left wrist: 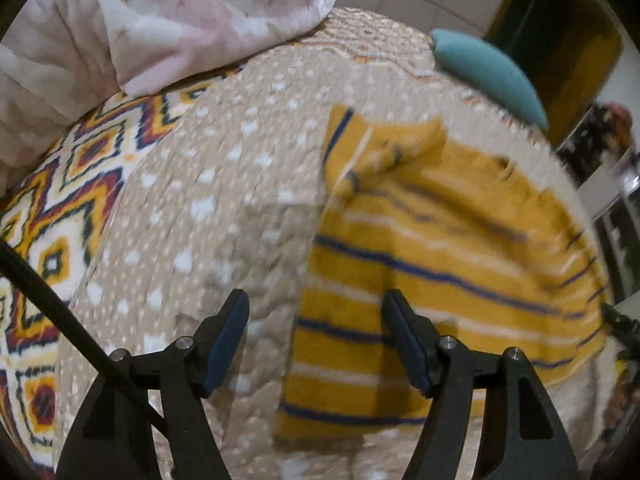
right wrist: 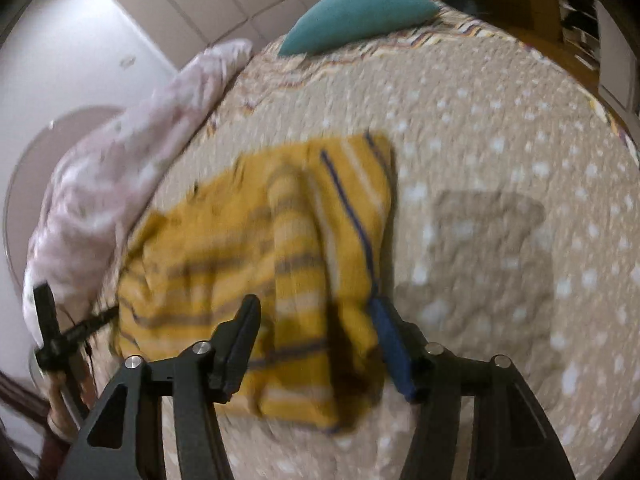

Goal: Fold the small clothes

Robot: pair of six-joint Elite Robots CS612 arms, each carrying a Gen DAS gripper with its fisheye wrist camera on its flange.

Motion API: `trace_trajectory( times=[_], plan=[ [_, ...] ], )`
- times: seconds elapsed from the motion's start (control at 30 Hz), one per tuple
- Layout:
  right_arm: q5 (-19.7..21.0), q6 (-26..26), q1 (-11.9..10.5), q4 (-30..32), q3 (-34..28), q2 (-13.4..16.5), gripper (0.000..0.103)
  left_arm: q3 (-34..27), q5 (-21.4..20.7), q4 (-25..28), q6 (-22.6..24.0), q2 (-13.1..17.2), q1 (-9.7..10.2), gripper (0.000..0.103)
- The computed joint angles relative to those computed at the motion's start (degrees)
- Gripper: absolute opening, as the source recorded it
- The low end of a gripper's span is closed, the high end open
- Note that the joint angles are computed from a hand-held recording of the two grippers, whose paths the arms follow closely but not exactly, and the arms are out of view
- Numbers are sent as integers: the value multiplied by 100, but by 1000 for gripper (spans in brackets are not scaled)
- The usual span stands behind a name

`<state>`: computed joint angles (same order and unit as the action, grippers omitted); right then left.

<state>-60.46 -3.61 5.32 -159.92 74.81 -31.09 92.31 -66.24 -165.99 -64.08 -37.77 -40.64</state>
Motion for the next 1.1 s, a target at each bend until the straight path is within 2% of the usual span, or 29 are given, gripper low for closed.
trace_trajectory(
  times=[0.03, 0.07, 0.13, 0.23, 0.3, 0.33, 0.4, 0.5, 0.6, 0.67, 0.73, 0.8, 0.87, 1.0, 1.1],
  plan=[
    [-20, -167, -9, 137, 26, -16, 20, -23, 54, 150, -9, 16, -15, 70],
    [-30, -156, -41, 138, 42, -14, 16, -29, 107, 172, 5, 37, -25, 72],
    [-33, 127, -122, 195, -17, 21, 15, -59, 189, 200, -13, 60, -31, 75],
    [-549, 398, -137, 78, -34, 25, 16, -92, 383, 268, -48, 97, -70, 79],
    [-876, 409, -100, 27, 2, -12, 38, -83, 570, 276, -162, 123, -117, 87],
    [-1000, 408, -90, -37, 66, -59, 42, -49, 637, 189, -244, 139, -131, 88],
    [-1058, 408, -93, -261, 223, -167, 45, 59, 645, -193, -326, 172, -131, 90],
    [-1362, 265, -16, -830, 522, -380, 49, 124, 623, -549, -326, 210, -117, 92],
    [-942, 58, 84, -1040, 587, -485, 49, 139, 709, -707, -317, 247, -138, 93],
    [-704, -100, 237, -973, 475, -469, 48, 171, 734, -850, -327, 258, -149, 93],
    [-543, -455, 461, -582, 226, -392, 43, 219, 735, -1052, -337, 270, -148, 93],
    [-516, -747, 698, -95, -97, -264, 31, 266, 732, -1243, -341, 277, -151, 93],
    [-612, -957, 931, 238, -446, -96, 31, 316, 726, -1465, -346, 292, -152, 93],
    [-880, -1200, 1310, 779, -1135, 281, 31, 506, 649, -2330, -421, 356, -139, 93],
    [-1330, -1414, 1582, 1233, -1922, 720, 30, 567, 569, -2704, -456, 395, -116, 93]
  ],
)
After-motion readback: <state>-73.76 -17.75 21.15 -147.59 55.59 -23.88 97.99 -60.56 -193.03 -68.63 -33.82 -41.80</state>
